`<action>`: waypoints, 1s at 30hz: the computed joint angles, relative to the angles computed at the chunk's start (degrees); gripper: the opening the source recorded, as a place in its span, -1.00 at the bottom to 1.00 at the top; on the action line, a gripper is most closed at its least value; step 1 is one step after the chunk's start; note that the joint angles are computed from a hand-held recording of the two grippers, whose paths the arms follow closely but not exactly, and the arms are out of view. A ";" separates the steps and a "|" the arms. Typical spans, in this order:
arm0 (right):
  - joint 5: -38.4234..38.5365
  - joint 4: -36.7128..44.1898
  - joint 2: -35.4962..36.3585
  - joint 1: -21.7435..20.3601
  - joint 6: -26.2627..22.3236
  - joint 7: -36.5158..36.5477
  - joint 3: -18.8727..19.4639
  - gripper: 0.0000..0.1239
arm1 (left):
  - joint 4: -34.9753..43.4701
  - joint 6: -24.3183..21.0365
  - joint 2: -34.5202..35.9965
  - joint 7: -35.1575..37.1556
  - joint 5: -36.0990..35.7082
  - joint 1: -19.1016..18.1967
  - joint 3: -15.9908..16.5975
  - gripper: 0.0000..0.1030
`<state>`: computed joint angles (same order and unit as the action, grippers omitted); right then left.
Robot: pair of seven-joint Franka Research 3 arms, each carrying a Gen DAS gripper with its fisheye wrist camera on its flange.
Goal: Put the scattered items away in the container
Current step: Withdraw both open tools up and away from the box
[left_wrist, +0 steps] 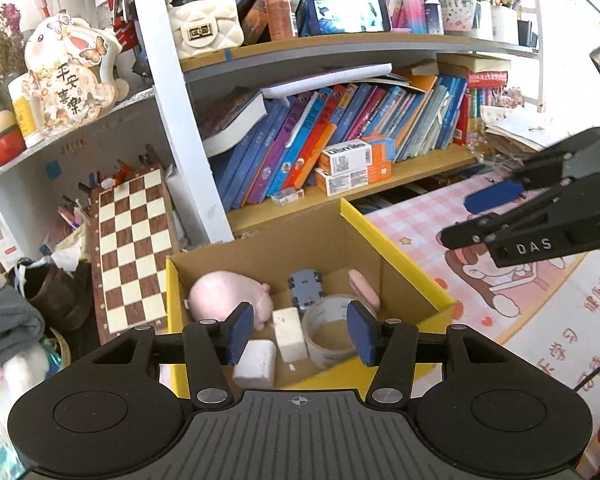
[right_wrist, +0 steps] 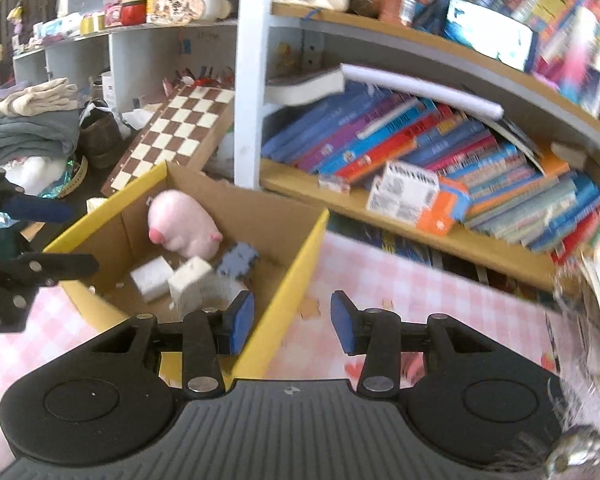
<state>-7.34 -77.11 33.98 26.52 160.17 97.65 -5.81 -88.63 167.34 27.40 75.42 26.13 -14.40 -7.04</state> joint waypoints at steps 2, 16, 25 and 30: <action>0.22 -3.52 -1.94 0.29 0.76 1.47 -0.40 -0.31 | -1.26 -0.21 -0.77 -0.82 -0.33 -0.19 -0.04 0.04; -2.99 -18.83 -10.34 1.22 3.06 11.34 -1.79 0.11 | -6.17 -2.01 -3.47 -9.97 0.35 -2.75 0.81 0.36; -15.34 -24.20 -13.10 4.62 3.40 22.28 -6.09 0.45 | -7.10 -5.75 -3.97 -21.17 4.71 -5.14 2.38 0.55; -21.05 -25.88 -14.11 4.10 3.50 26.33 -5.89 0.56 | -7.01 -7.99 -4.41 -27.94 10.60 -7.15 3.63 0.69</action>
